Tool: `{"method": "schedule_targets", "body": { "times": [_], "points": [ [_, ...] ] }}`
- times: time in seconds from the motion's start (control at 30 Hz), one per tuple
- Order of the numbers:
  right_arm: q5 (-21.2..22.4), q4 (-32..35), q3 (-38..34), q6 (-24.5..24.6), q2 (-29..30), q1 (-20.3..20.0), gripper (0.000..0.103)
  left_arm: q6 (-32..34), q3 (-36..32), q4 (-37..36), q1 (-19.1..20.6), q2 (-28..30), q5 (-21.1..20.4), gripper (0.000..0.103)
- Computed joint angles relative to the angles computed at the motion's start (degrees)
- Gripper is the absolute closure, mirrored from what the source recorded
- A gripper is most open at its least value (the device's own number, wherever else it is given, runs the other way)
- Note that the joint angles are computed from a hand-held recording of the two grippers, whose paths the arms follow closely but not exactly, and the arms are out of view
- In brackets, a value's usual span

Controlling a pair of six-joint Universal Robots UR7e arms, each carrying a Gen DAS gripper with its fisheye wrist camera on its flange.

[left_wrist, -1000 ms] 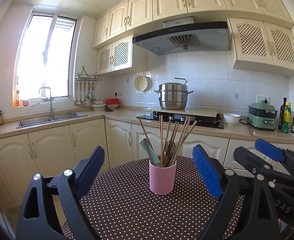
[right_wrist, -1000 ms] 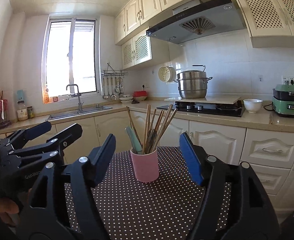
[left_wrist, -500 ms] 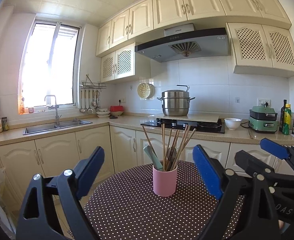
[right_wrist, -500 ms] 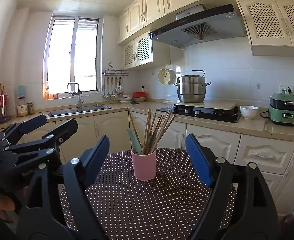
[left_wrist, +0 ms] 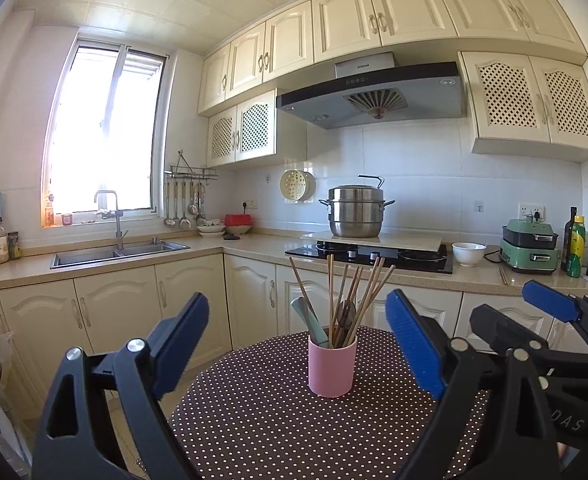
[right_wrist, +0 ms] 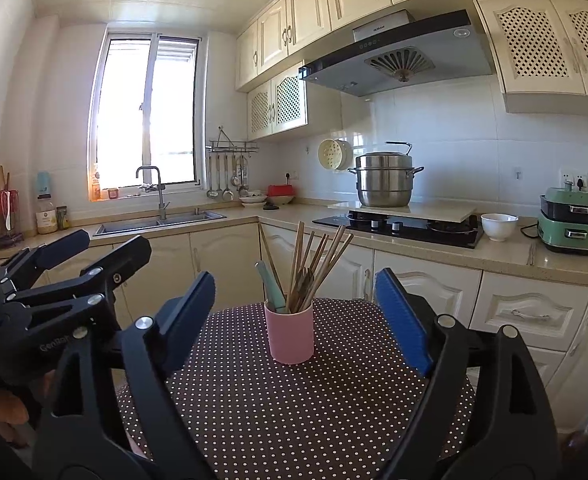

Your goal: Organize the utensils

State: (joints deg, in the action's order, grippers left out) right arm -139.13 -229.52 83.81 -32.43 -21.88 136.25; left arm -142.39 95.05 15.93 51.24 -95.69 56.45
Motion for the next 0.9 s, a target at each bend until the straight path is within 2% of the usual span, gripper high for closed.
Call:
{"method": "schedule_targets", "body": {
  "times": [0.9],
  "points": [
    [0.69,2.28,-0.17,1.83,-0.08,-0.66,0.021,0.57,-0.2,-1.4,0.97,0.85,0.18,0.015]
  ]
}}
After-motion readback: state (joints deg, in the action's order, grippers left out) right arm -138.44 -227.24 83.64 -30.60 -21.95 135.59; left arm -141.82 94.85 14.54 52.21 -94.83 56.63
